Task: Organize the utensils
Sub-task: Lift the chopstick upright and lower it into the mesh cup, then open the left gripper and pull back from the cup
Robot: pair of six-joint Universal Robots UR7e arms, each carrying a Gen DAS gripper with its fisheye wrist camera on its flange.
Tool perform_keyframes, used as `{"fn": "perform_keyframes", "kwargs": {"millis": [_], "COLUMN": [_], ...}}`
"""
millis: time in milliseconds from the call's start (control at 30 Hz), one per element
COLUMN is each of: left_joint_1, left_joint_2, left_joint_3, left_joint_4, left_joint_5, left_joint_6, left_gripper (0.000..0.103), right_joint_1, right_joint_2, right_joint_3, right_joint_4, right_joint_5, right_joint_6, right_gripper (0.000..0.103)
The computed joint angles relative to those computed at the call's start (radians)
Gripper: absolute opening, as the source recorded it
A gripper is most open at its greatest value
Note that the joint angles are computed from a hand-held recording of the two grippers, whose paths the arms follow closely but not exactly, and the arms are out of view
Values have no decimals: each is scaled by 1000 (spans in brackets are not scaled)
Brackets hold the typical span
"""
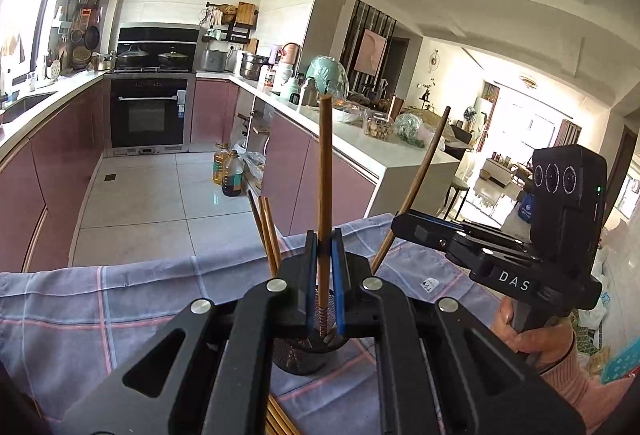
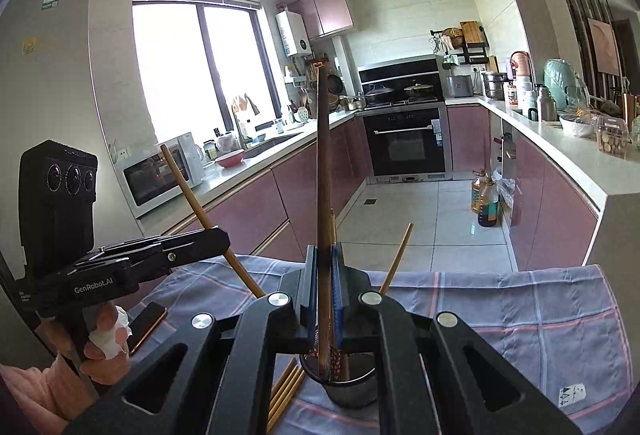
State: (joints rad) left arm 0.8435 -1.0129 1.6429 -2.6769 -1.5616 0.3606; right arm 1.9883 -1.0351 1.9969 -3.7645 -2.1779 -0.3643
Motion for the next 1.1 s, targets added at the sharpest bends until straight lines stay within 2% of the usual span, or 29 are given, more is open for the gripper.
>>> {"fn": "perform_keyframes", "kwargs": {"millis": [200,567,867,1100], "left_joint_1": [-2,15,20,21], "left_joint_2": [35,115,165,157], "left_joint_3": [-19,-92,-137,-109], "left_joint_4": [51,174,189,151], "left_joint_5": [45,93,108,111], "left_joint_6": [10,19,10,14], "left_gripper": [8,8,8,12], "right_joint_1": [-29,-83,-91,-93], "right_joint_2": [10,27,38,30], "right_joint_3": [-16,-57,-66,-52], "right_joint_4": [57,262,263,234], "right_joint_5": [-2,-11,-19,-14], "right_joint_6": [29,135,156,161], "right_gripper": [6,6,7,8]}}
